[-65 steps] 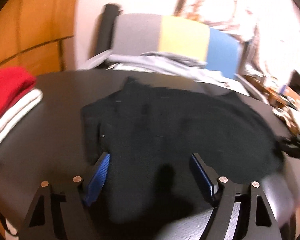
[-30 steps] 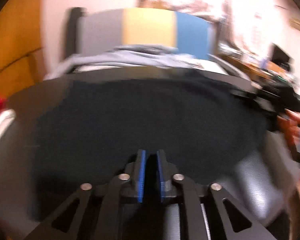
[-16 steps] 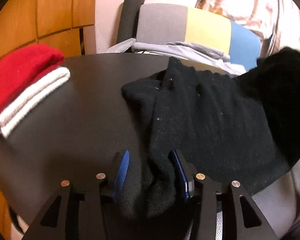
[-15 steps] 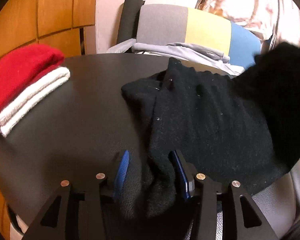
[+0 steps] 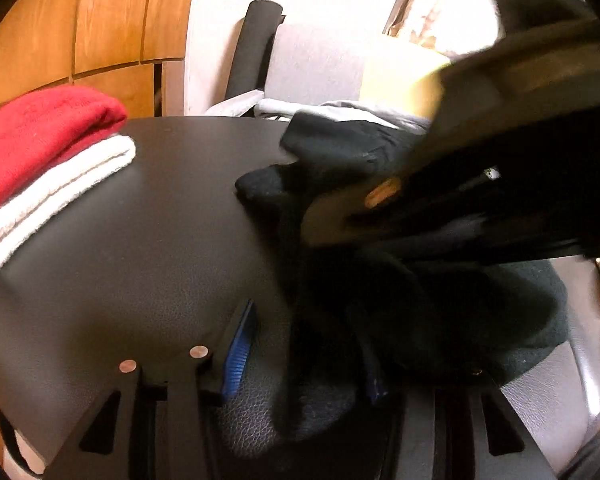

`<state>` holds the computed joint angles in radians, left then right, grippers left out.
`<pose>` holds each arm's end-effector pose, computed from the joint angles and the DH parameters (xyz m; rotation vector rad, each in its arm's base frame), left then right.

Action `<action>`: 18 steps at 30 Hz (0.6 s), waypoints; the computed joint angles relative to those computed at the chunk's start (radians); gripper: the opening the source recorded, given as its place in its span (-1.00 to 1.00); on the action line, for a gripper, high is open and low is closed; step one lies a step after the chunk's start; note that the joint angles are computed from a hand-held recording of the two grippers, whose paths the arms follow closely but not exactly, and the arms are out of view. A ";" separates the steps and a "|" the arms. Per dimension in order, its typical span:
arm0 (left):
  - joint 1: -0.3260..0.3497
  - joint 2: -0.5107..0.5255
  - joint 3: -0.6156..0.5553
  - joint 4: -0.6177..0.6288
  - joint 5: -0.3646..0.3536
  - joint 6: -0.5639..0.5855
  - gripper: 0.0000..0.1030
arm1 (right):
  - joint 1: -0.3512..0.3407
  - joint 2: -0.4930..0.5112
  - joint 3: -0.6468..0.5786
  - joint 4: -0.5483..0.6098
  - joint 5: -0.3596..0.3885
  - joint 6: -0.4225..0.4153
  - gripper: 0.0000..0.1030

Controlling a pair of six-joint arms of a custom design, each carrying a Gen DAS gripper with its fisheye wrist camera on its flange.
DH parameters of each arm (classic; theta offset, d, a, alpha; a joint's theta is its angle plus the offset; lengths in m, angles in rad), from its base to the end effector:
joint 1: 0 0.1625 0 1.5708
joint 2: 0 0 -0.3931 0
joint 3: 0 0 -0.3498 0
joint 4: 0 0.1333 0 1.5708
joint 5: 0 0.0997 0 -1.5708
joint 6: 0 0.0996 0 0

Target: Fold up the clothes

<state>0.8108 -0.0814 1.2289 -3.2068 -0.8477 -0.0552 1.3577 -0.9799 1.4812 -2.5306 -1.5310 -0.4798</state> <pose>-0.3093 -0.6146 -0.1436 0.6425 2.4306 -0.9479 -0.0053 -0.6733 0.2757 0.4057 -2.9211 0.6672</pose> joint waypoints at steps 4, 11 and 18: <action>0.015 -0.038 0.055 -0.049 -0.067 -0.056 0.01 | -0.084 -0.175 0.193 -0.164 0.117 -0.087 -0.40; 0.032 -0.160 0.164 -0.057 -0.216 -0.203 0.19 | -0.225 -0.319 0.406 -0.352 0.102 -0.099 -0.39; 0.029 -0.149 0.026 0.222 -0.325 -0.210 0.69 | -0.190 -0.272 0.524 -0.610 -0.035 -0.282 -0.39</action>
<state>0.8397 -0.2306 1.2549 -2.9846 -1.1728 -0.2656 1.1676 -1.2517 2.0052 -3.1404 -1.5656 -0.7621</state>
